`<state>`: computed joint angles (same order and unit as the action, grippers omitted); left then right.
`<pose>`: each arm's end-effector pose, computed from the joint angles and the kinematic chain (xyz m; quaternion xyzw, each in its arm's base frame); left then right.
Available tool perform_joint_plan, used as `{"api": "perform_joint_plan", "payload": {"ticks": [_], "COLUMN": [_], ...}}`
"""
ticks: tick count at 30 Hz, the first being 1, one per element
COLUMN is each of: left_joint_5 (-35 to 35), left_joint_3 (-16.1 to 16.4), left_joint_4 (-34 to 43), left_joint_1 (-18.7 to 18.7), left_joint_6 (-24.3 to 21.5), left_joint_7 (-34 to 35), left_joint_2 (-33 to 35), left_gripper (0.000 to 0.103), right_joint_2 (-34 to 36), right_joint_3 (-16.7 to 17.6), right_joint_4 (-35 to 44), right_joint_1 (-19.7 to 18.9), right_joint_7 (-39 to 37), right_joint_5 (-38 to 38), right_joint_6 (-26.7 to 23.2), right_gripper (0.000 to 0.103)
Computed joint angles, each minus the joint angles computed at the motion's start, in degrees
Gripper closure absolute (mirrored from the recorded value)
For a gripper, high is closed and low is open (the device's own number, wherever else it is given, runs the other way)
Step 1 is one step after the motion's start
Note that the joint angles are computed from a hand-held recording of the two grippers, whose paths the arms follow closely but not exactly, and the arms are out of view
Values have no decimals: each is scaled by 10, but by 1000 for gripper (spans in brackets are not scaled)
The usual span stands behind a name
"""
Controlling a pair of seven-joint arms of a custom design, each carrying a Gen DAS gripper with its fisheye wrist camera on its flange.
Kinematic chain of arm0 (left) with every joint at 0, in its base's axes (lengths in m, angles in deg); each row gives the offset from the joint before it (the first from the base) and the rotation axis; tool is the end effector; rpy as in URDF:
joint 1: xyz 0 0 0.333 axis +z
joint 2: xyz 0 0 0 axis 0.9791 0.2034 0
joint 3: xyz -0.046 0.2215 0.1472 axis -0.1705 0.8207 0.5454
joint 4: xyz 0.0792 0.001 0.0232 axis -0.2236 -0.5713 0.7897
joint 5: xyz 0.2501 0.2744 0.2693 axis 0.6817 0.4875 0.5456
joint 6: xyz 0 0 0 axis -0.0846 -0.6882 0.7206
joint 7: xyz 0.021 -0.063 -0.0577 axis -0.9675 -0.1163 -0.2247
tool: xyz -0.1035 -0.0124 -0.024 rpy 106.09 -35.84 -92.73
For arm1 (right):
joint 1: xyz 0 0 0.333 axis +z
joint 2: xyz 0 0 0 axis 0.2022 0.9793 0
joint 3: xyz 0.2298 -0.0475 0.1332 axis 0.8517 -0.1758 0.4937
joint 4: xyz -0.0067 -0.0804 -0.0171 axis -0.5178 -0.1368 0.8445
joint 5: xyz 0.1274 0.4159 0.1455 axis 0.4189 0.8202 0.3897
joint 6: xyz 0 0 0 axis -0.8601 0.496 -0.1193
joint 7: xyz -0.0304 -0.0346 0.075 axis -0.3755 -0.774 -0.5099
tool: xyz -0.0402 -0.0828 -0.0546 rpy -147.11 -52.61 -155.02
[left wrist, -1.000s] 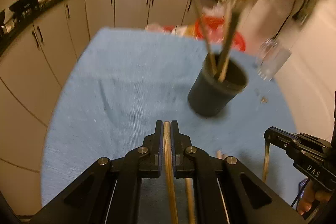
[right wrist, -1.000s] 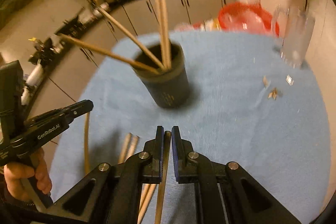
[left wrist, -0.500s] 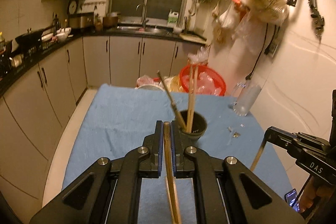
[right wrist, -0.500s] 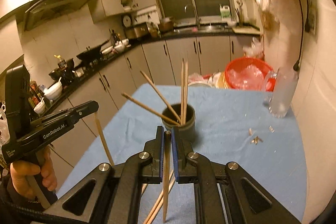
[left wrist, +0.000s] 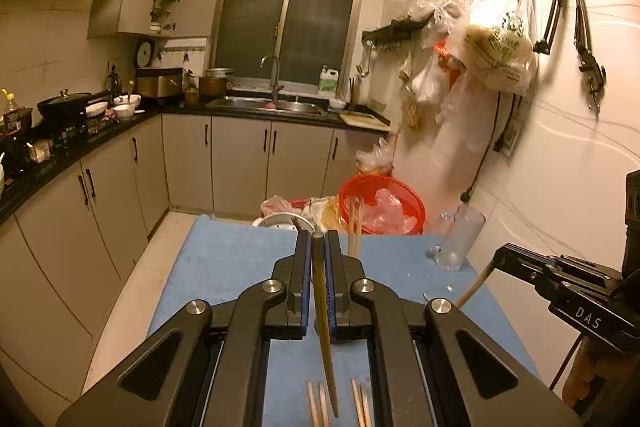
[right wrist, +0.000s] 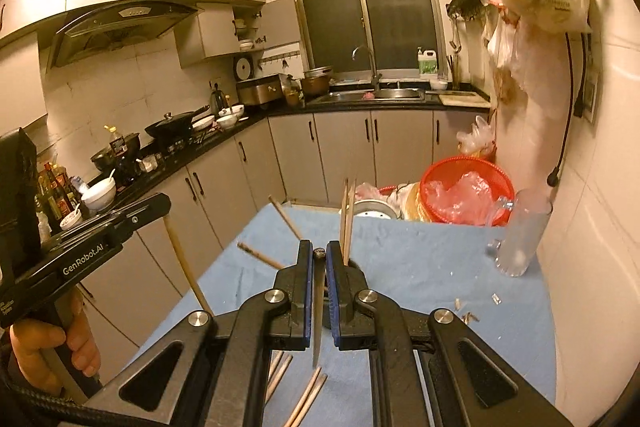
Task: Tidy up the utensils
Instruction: 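Lift the chopsticks with both tools and lower them into the black holder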
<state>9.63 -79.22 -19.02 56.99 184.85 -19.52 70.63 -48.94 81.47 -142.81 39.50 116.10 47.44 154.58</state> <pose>0.6300 -0.3564 0.7146 -0.5355 0.6428 -0.4745 0.2737 0.6036 0.3921 0.6964 -0.6362 0.5734 -0.2614 0.4452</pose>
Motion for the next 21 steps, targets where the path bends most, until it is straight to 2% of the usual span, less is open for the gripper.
{"api": "perform_joint_plan", "payload": {"ticks": [9,14,21], "left_joint_5": [65,87,73], "left_joint_3": [24,37,53], "left_joint_4": [37,91,224], "left_joint_1": [-22,-38,-59], "left_joint_6": [29,26,-3], "left_joint_7": [-71,-104,-87], "left_joint_2": [26,64,153], "left_gripper": [97,97,97], "right_joint_2": [5,24,67], "right_joint_3": [-4,-9,-20], "right_joint_4": [18,51,118], "right_joint_1": [3,5,12], "right_joint_7": [1,-1,-12], "right_joint_5": [-15,-22,-23], "right_joint_6": [-10,-21,-45], "right_gripper": [96,96,96]}}
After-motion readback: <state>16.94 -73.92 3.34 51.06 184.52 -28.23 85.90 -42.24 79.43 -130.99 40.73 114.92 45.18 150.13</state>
